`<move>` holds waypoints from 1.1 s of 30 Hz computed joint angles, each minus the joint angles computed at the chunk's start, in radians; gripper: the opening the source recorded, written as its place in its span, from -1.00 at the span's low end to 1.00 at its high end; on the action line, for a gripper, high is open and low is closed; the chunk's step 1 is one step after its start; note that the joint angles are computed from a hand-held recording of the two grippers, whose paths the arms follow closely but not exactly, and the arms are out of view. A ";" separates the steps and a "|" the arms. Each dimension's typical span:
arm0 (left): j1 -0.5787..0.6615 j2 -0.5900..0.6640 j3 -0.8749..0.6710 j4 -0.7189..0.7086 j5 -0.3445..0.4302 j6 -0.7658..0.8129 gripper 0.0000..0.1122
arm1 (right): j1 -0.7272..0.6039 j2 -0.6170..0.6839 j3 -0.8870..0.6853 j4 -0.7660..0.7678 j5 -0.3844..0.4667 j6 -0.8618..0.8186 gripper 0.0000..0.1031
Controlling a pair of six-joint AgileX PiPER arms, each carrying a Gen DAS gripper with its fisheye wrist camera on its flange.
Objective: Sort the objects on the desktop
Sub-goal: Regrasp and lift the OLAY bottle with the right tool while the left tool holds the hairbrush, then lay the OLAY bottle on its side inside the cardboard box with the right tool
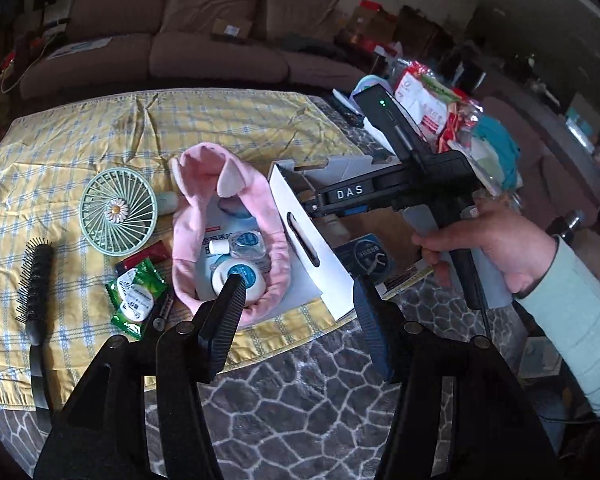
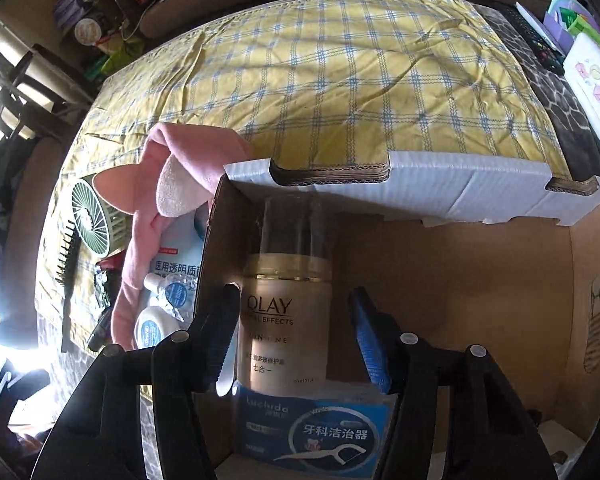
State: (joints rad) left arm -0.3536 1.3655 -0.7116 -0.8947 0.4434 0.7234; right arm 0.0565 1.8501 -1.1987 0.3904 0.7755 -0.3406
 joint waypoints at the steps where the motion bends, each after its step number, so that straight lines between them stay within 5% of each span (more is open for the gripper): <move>1: -0.040 0.035 -0.020 -0.006 -0.018 -0.007 -0.06 | -0.006 0.015 -0.011 0.005 0.006 -0.003 0.20; 5: -0.174 0.162 -0.100 0.051 -0.090 -0.101 -0.06 | -0.065 0.053 -0.029 0.110 0.060 -0.079 0.23; 10: -0.233 0.298 -0.181 0.126 -0.115 -0.213 -0.06 | 0.016 0.014 0.019 -0.011 -0.034 -0.084 -0.01; 13: -0.224 0.352 -0.208 0.118 -0.105 -0.238 -0.01 | -0.053 0.018 0.054 0.169 -0.039 -0.200 -0.03; 19: -0.227 0.361 -0.208 0.141 -0.111 -0.270 0.01 | -0.394 0.104 0.086 0.761 0.321 -0.449 -0.06; 23: -0.242 0.349 -0.209 0.231 -0.111 -0.355 -0.02 | -0.493 0.086 0.134 0.856 0.410 -0.521 -0.06; 26: -0.253 0.320 -0.211 0.300 -0.106 -0.405 -0.02 | -0.532 0.004 0.072 0.695 0.406 -0.452 -0.06; 31: -0.263 0.267 -0.216 0.404 -0.096 -0.475 -0.02 | -0.426 -0.157 0.040 0.195 0.206 -0.410 -0.06; 33: -0.273 0.270 -0.231 0.434 -0.085 -0.498 -0.02 | -0.391 -0.166 0.018 0.059 0.210 -0.343 -0.06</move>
State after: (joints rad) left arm -0.6262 1.6353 -0.9430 -0.4609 0.3586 0.2250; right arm -0.3348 1.6846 -1.1804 0.4491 0.9859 -0.6834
